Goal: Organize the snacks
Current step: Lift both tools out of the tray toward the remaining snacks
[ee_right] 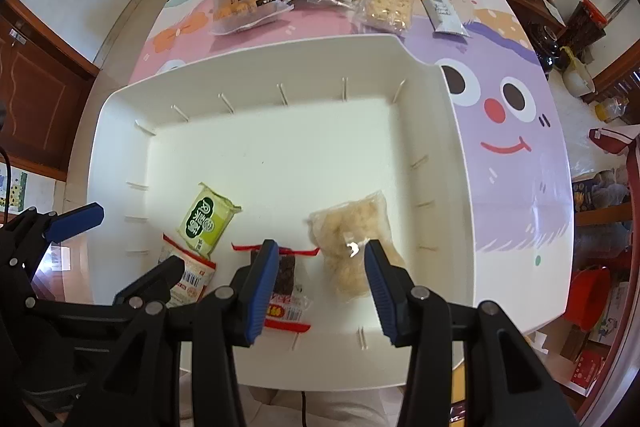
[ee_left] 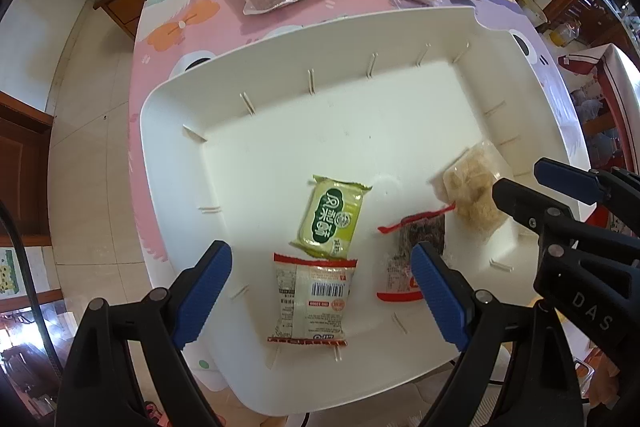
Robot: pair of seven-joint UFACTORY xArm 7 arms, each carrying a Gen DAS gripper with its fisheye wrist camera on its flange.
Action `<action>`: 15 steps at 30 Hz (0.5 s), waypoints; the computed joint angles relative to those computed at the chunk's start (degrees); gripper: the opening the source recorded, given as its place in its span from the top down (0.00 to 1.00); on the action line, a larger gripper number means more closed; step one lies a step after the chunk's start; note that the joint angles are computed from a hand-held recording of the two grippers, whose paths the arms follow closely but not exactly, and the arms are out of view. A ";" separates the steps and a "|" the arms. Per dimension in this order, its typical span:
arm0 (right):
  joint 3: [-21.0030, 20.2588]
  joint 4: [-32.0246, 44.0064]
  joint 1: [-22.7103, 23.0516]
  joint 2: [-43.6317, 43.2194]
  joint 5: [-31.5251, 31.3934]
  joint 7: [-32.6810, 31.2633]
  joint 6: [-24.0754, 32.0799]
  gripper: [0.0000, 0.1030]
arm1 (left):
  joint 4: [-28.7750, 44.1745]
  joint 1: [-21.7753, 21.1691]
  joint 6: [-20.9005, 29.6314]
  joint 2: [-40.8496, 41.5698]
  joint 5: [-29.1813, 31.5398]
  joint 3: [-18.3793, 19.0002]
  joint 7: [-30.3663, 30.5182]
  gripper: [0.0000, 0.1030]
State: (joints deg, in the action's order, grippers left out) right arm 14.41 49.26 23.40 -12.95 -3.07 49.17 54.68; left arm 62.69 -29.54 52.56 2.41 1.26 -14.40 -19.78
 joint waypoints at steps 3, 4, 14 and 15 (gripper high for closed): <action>-0.20 0.16 -0.54 -0.33 -1.33 -0.06 -0.47 0.56 | 0.93 -0.04 -0.46 0.66 1.09 0.08 -0.39 0.12; -0.23 0.30 -0.79 -0.39 -1.95 0.01 -0.61 0.56 | 1.29 -0.10 -0.70 0.85 1.81 0.11 -0.64 0.12; -1.81 3.02 -4.81 -1.45 -6.12 -0.79 -2.79 0.56 | 11.13 -0.19 -2.46 6.43 6.61 1.38 -2.71 0.12; -1.97 3.52 -5.29 -1.42 -6.79 -1.05 -3.09 0.56 | 12.42 -0.37 -2.47 7.25 7.27 1.61 -3.16 0.12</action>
